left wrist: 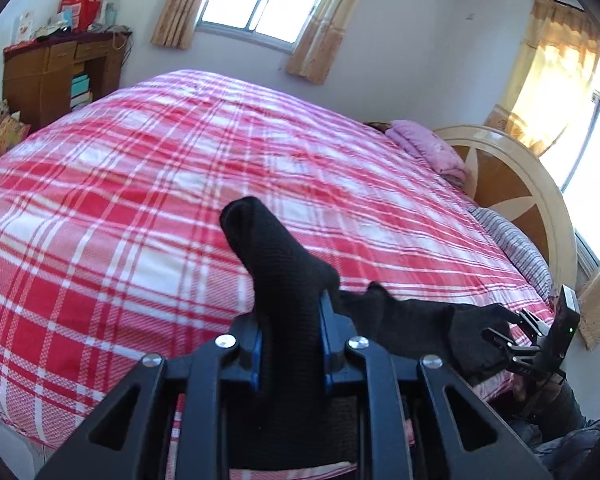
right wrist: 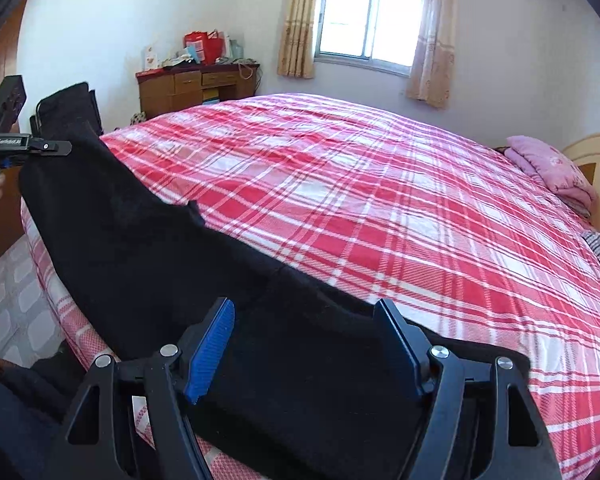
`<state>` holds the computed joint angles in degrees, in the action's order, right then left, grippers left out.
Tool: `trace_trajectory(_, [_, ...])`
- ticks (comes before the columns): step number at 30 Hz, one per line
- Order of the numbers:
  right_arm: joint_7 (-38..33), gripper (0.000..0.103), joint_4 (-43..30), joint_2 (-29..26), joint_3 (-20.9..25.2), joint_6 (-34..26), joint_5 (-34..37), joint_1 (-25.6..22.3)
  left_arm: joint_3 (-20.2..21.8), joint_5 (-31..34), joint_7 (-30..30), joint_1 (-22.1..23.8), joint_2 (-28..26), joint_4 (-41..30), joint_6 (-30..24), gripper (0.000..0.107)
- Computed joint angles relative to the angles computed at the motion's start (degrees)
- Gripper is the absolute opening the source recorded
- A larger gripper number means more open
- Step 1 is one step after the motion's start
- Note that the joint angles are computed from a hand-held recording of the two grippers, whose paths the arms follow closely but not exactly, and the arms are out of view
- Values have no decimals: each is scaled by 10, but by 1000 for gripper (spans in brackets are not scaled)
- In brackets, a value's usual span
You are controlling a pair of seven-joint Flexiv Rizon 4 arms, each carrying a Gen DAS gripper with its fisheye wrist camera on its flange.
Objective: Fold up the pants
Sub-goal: 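Grasp the pants end with the left gripper, lift and fold it toward the right gripper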
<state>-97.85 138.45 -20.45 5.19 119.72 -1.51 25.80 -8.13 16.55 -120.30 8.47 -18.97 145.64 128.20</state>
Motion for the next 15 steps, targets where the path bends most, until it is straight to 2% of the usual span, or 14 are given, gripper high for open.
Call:
trace_trajectory(2, [13,74,3,10,10,-6,-16,-23,1,-16,13,-24,17,-6,-11,22])
trace_trajectory(7, [54,74,15,30,24,-18,-53,-83,-17,-15,19,-47,32,-36,-35,22])
trace_trajectory(15, [71,74,20,35,-4,-29,-36,-101,-110,42,-16,-15,5,-117,-83,22])
